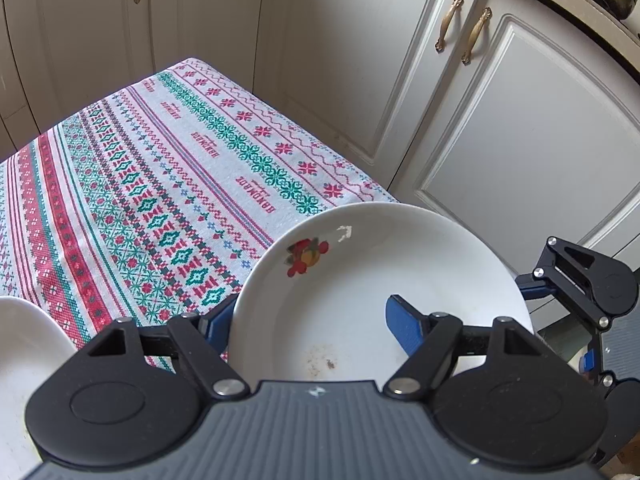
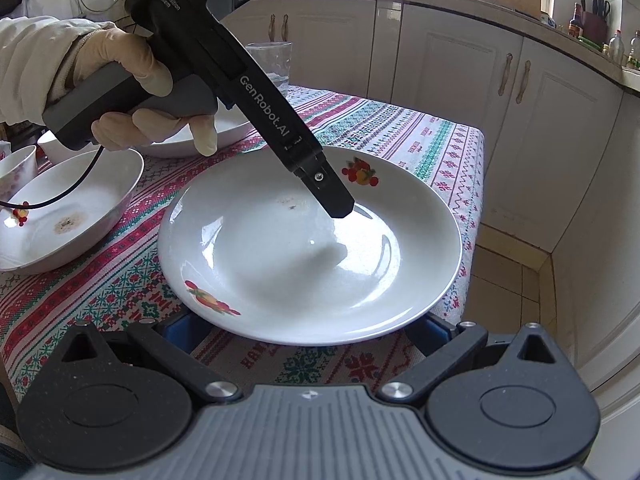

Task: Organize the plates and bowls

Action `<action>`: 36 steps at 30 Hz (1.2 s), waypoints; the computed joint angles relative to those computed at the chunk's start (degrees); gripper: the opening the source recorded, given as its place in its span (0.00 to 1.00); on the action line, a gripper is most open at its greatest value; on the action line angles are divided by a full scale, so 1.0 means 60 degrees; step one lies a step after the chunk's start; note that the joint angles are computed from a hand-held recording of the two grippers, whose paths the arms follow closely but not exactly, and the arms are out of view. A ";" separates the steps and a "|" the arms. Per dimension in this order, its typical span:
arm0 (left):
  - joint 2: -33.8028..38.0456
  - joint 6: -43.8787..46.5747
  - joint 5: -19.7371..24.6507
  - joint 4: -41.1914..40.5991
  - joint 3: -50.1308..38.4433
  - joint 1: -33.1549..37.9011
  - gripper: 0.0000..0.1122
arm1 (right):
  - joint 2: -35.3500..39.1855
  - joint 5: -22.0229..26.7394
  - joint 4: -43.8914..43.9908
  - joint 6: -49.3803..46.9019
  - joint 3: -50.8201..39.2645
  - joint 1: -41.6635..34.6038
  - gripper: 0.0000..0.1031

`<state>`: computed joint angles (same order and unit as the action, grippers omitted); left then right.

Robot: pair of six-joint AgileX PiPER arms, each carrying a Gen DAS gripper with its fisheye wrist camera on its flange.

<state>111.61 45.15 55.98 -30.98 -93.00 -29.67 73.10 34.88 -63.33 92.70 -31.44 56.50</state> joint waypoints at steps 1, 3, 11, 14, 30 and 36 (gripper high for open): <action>-0.0003 -0.0007 -0.0015 0.0003 0.0004 -0.0002 0.69 | -0.0006 0.0018 -0.0003 0.0013 -0.0003 0.0011 1.00; -0.0038 -0.0029 -0.0021 0.0008 0.0025 -0.0008 0.71 | -0.0047 -0.0027 0.0007 0.0019 0.0017 -0.0004 1.00; -0.1151 0.0496 -0.0664 -0.0097 0.1031 0.0009 0.78 | -0.0315 0.0900 0.0611 -0.0261 -0.0211 0.0687 1.00; -0.1772 0.0803 -0.0799 -0.0299 0.1501 0.0149 0.79 | -0.0376 0.1567 0.0898 -0.0264 -0.0402 0.1254 1.00; -0.6115 0.2539 -0.0913 -0.1319 0.5317 0.2322 0.81 | 0.0453 0.5374 0.0087 0.2283 -0.2003 0.5068 1.00; -0.7571 0.3588 -0.0529 -0.1748 0.6860 0.3961 0.81 | 0.1245 0.5183 -0.0053 0.2678 -0.2468 0.5392 1.00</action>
